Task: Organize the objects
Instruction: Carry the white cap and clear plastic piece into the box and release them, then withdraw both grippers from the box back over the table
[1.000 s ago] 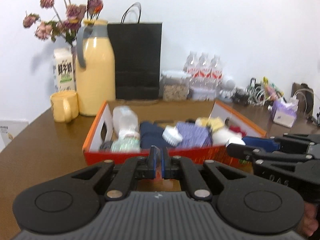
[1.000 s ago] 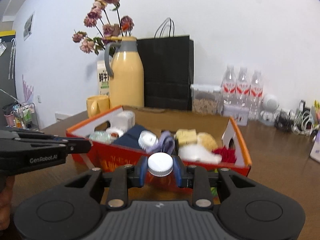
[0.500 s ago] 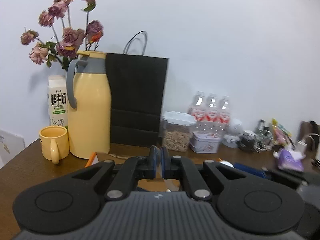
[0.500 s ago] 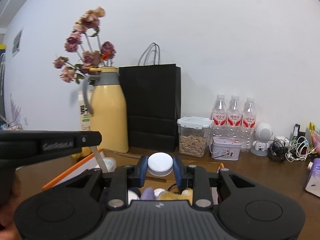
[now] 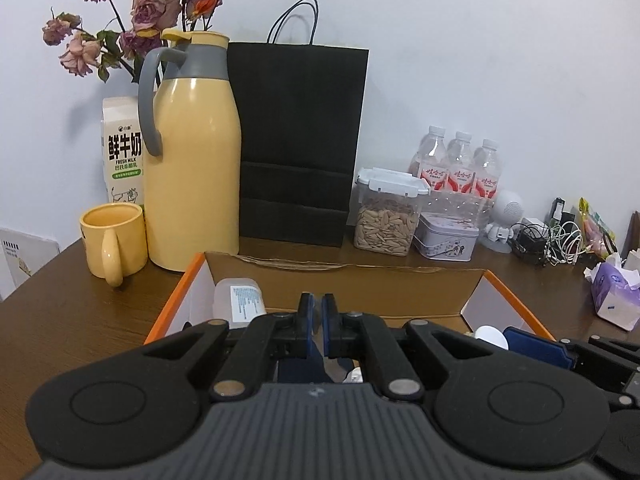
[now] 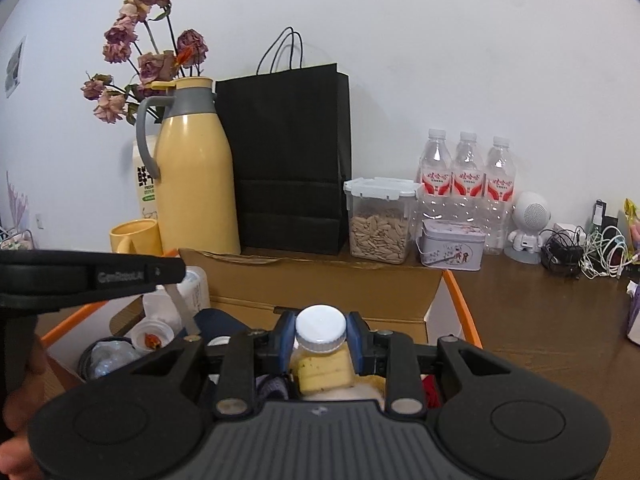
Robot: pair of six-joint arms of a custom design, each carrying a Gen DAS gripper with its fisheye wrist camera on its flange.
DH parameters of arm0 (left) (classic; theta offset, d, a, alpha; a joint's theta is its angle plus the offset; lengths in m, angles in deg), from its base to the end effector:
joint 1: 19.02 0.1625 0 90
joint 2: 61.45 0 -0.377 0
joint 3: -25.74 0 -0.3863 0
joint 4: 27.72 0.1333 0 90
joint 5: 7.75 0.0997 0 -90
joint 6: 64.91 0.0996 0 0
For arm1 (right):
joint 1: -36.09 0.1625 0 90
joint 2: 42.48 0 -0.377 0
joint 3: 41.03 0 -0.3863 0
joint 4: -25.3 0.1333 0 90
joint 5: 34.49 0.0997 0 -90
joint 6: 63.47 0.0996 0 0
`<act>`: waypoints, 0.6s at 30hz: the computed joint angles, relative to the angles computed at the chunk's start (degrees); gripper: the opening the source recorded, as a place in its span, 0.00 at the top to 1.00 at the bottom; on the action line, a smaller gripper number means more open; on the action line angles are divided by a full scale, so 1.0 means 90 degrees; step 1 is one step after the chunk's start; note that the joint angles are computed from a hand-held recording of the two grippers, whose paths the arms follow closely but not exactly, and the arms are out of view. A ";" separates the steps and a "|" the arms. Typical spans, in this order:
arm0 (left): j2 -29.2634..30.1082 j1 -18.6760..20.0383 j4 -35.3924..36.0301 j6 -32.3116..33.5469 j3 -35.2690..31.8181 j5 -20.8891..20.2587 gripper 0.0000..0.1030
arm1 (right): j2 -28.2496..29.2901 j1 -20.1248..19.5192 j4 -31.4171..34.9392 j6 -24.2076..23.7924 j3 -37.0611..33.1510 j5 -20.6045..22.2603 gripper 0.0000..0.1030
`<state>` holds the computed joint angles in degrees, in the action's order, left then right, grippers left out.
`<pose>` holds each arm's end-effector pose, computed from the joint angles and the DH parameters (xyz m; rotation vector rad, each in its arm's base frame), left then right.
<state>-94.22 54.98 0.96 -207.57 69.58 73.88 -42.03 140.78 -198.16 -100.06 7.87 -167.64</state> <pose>-0.0531 -0.7214 0.1527 1.0889 2.3670 -1.1648 0.2434 -0.6714 -0.0418 0.1953 -1.8561 1.4250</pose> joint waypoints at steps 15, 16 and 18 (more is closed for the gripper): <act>-0.0666 0.0021 -0.1158 0.0364 0.1187 -0.0023 0.17 | 0.0093 0.0042 -0.0319 -0.0186 -0.0078 -0.0185 0.08; -0.0752 0.0021 -0.1341 0.0337 0.1332 -0.0035 0.00 | 0.0107 0.0046 -0.0371 -0.0214 -0.0100 -0.0200 0.05; -0.0937 0.0039 -0.1766 0.0266 0.1656 0.0004 0.00 | 0.0152 0.0054 -0.0399 -0.0260 -0.0192 -0.0295 0.00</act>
